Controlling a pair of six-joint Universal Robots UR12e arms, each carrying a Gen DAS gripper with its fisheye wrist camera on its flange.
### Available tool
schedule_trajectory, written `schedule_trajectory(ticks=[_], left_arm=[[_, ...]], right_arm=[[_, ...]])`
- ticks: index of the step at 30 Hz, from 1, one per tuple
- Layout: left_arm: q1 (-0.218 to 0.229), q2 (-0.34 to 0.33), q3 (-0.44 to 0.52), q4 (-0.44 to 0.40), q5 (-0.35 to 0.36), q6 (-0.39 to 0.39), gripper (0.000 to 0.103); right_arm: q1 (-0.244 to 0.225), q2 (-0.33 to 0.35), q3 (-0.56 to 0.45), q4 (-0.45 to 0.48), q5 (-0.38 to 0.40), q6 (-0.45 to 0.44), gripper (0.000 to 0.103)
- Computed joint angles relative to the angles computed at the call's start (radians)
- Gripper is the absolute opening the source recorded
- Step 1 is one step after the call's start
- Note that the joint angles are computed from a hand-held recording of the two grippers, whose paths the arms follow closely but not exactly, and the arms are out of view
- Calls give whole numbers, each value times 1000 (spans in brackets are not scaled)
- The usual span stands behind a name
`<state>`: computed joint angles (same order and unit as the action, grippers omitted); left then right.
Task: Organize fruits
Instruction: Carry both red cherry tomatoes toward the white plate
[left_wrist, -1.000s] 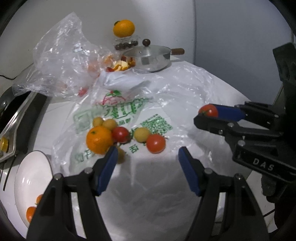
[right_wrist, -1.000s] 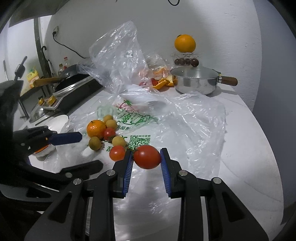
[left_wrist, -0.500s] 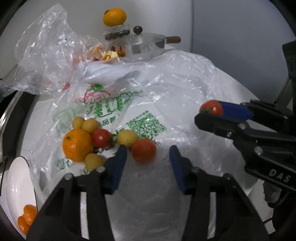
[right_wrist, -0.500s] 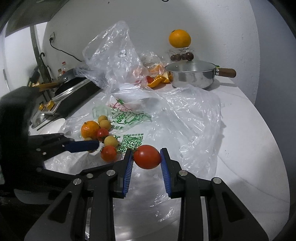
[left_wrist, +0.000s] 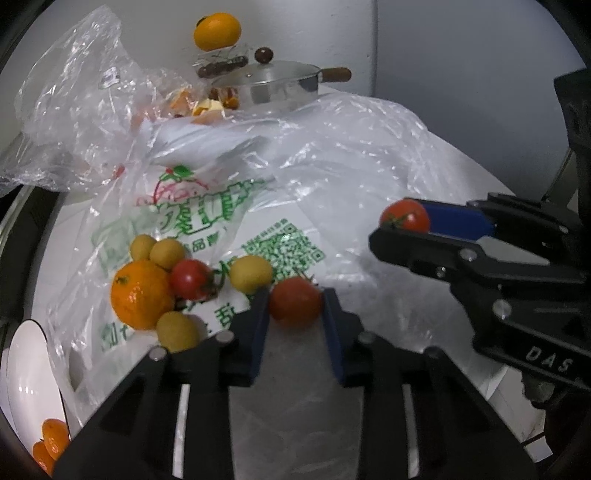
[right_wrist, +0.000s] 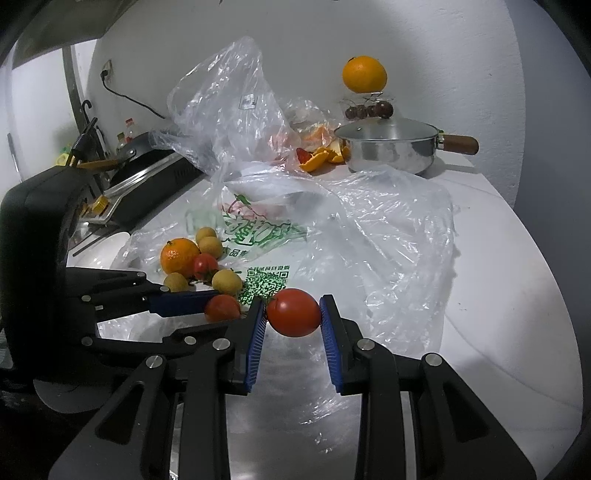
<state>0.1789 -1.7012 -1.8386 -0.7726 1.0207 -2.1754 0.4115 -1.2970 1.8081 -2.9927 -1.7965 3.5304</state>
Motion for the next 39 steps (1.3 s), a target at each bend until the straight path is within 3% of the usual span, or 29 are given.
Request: schedule_trajectory(ticks=[13, 39], left_arm=[[59, 34, -11, -28, -90, 26, 30], [217, 39, 11, -25, -234, -11, 30]], right_arm=[[37, 13, -54, 50, -48, -37, 31], [127, 100, -239, 139, -98, -144, 32]])
